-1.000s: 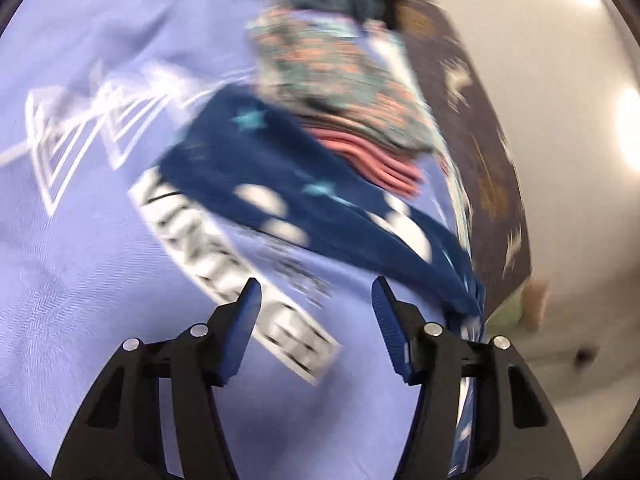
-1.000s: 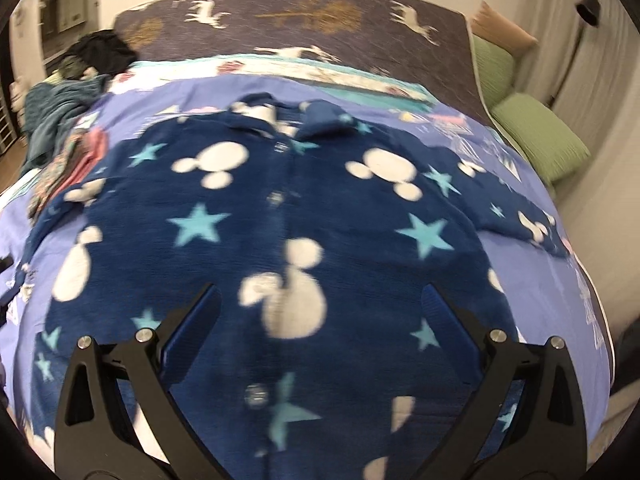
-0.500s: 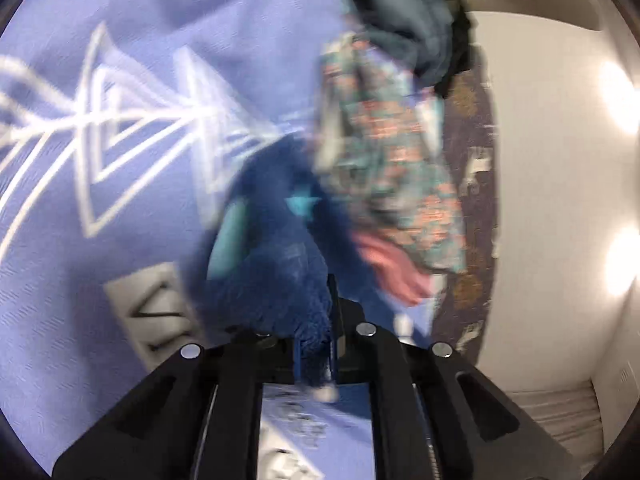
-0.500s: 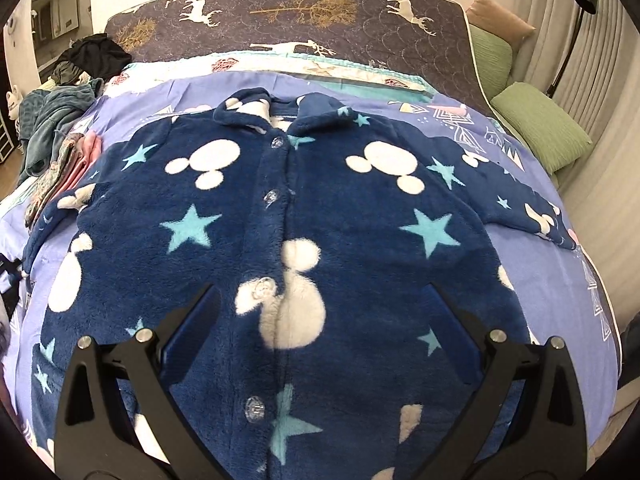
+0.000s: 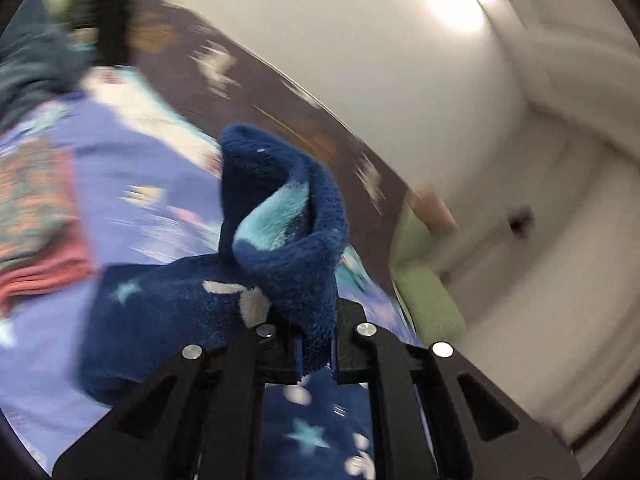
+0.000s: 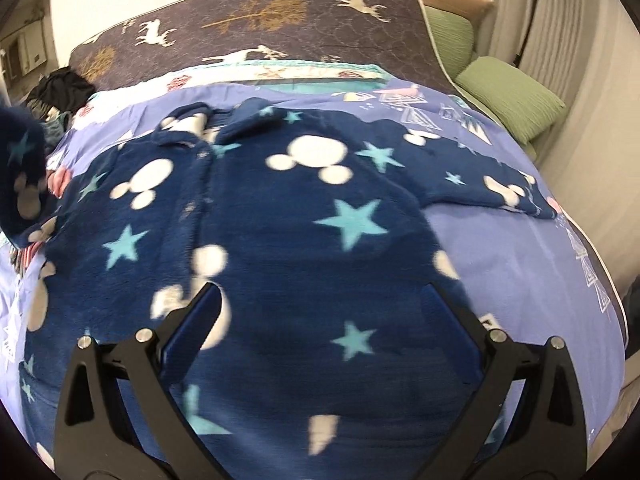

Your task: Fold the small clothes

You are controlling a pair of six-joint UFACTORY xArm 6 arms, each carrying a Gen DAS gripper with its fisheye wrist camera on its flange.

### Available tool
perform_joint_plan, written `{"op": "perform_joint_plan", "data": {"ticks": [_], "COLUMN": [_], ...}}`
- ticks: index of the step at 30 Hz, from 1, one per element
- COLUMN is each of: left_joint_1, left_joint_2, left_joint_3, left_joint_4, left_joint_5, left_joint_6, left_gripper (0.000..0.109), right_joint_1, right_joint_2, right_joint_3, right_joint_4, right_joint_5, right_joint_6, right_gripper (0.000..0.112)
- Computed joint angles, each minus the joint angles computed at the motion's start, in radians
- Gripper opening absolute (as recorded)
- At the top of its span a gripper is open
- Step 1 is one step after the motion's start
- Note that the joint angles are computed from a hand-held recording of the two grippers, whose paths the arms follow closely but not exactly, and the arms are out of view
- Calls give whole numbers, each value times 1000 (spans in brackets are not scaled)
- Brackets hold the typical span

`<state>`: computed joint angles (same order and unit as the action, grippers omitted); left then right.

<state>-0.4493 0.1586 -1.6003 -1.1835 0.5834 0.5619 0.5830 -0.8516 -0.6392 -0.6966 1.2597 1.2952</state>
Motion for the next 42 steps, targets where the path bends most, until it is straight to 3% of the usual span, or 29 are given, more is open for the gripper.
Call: {"op": "perform_joint_plan", "data": {"ticks": [3,6,9,12,14,16,18,20,23,26,28,32,33,34,35,36,38,42], "left_joint_1": [-128,-229,-288,-276,-258,-228,-179,-132,-70,-38,-35,-32,-34,-37,-40,-43,-44,-42], "left_joint_2": [93,182,170,110,27,-62,-92,-126,-115,-67,-9,61,74,78,77,75,65,48], "left_joint_3": [-100,-168,-100,-13,102,240,297,350,351,310,250,177,164,162,169,176,191,211], "left_joint_4": [137,339,471,571,642,809,1018,1193,1300,1245,1219,1329,1364,1410,1471,1522,1577,1609], "left_joint_5": [34,108,85,18,-91,-218,-257,-249,-173,-115,-79,-59,-57,-60,-68,-76,-91,-105], "left_joint_6": [-36,-119,-128,-126,-128,-213,-362,-514,-635,-625,-607,-705,-736,-774,-819,-853,-889,-914], "left_gripper": [9,35,38,48,63,72,78,79,79,79,79,80,81,84,86,86,86,86], "right_joint_1": [-29,-65,-121,-195,-248,-350,-413,-476,-499,-496,-490,-486,-481,-476,-472,-463,-468,-507], "right_joint_2": [-55,-115,-185,-237,-259,-265,-243,-171,-32,131,220,361,388,401,413,421,398,249], "right_joint_3": [31,60,94,125,140,164,175,173,122,48,7,-56,-70,-78,-88,-101,-103,-73], "right_joint_4": [5,22,60,121,187,327,460,669,841,1054,1084,1014,996,979,988,1038,1059,703], "right_joint_5": [26,46,33,-36,-102,-246,-356,-491,-567,-600,-614,-692,-720,-731,-741,-746,-760,-786], "right_joint_6": [-6,-22,-71,-164,-236,-367,-481,-654,-799,-963,-992,-935,-919,-916,-956,-1020,-1022,-808], "right_gripper": [101,101,101,101,101,96,92,90,90,90,90,92,90,66,23,15,15,15]}}
